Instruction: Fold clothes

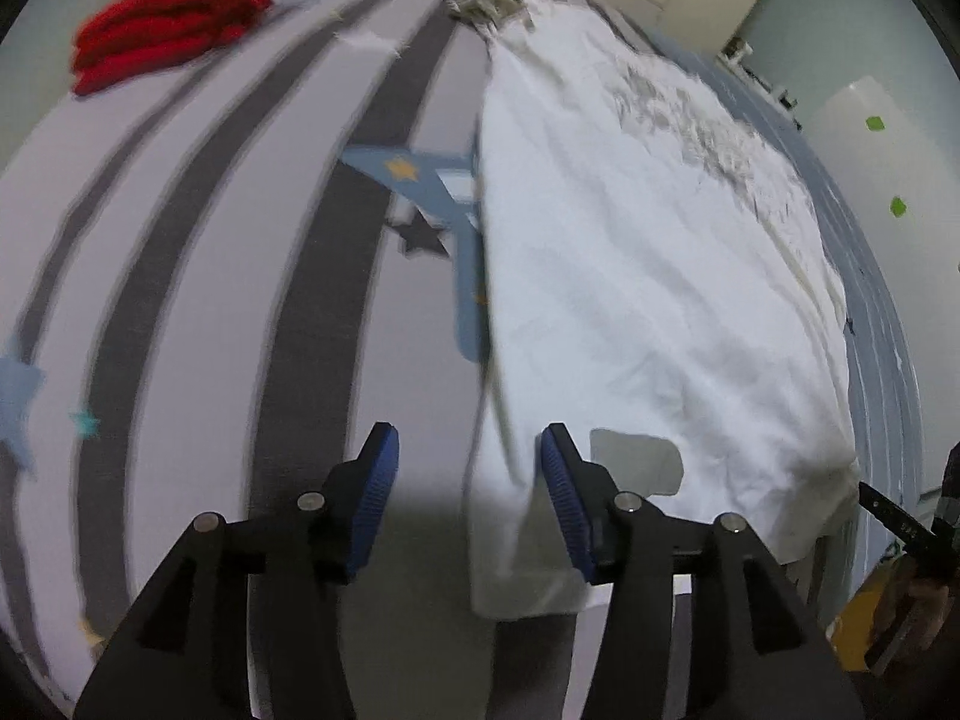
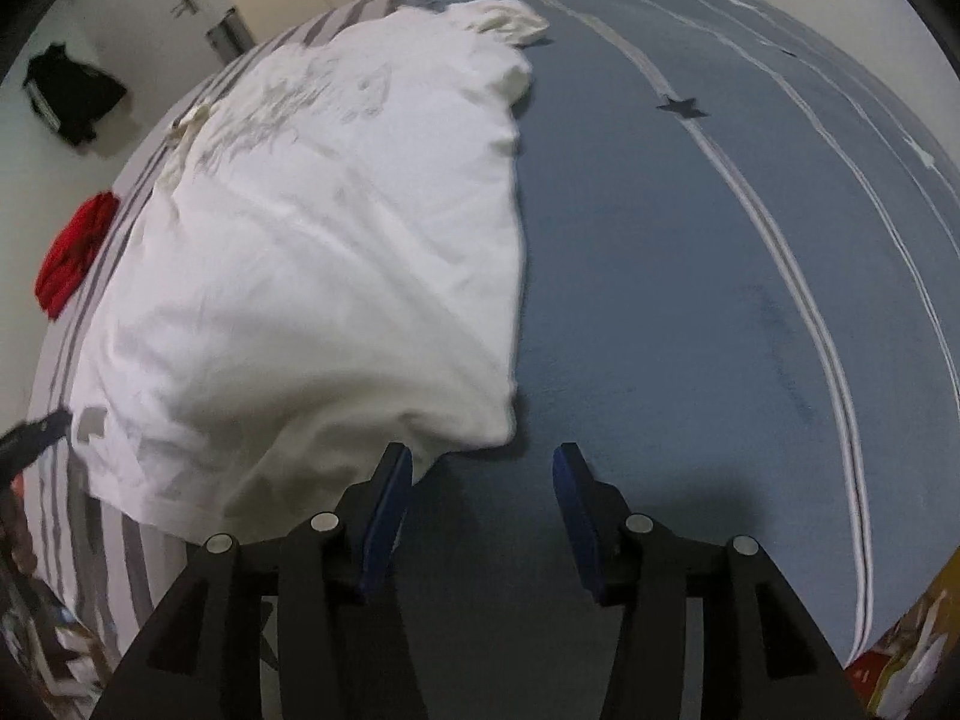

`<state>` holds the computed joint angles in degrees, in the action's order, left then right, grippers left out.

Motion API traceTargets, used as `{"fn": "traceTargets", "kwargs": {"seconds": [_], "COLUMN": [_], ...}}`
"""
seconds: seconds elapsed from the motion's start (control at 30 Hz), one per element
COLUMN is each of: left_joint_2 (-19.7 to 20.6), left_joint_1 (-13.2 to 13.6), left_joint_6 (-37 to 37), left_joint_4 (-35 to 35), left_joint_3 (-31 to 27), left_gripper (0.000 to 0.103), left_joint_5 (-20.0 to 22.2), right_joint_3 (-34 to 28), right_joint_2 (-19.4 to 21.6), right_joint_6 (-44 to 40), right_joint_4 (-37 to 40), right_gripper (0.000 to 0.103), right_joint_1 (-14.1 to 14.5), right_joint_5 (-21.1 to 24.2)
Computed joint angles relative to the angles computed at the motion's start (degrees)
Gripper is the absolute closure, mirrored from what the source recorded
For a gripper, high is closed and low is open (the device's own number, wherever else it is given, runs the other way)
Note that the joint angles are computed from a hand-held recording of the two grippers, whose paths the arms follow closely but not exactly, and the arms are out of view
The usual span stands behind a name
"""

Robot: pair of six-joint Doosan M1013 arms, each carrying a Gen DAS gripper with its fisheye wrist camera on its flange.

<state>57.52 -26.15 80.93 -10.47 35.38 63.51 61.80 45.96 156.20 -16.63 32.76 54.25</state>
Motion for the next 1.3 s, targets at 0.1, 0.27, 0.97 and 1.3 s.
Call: {"fn": "traceTargets", "kwargs": {"seconds": [0.1,0.27,0.97,1.3], "left_joint_2": [1.0,1.86,-11.56,-9.94], "left_joint_1": [-0.38,-0.83,-1.03,-0.38], "left_joint_6": [0.66,1.39,5.2,-6.05], "left_joint_4": [0.1,-0.77,3.22,10.0], "left_joint_3": [-1.24,-2.24,17.79,12.94], "left_gripper": [0.056,0.056,0.102,0.064], "left_joint_5": [-0.24,-1.92,0.01,0.73], "right_joint_3": [-1.53,-5.35,4.92,1.1], "right_joint_2": [1.45,4.21,-4.72,-3.04], "right_joint_6": [-0.17,1.56,-11.4,-4.27], "right_joint_4": [0.21,-2.38,7.1,1.73], "right_gripper": [0.058,0.053,0.098,0.067], "right_joint_1": [0.26,0.6,1.54,2.81], "right_joint_5": [0.06,2.15,2.27,8.51]}}
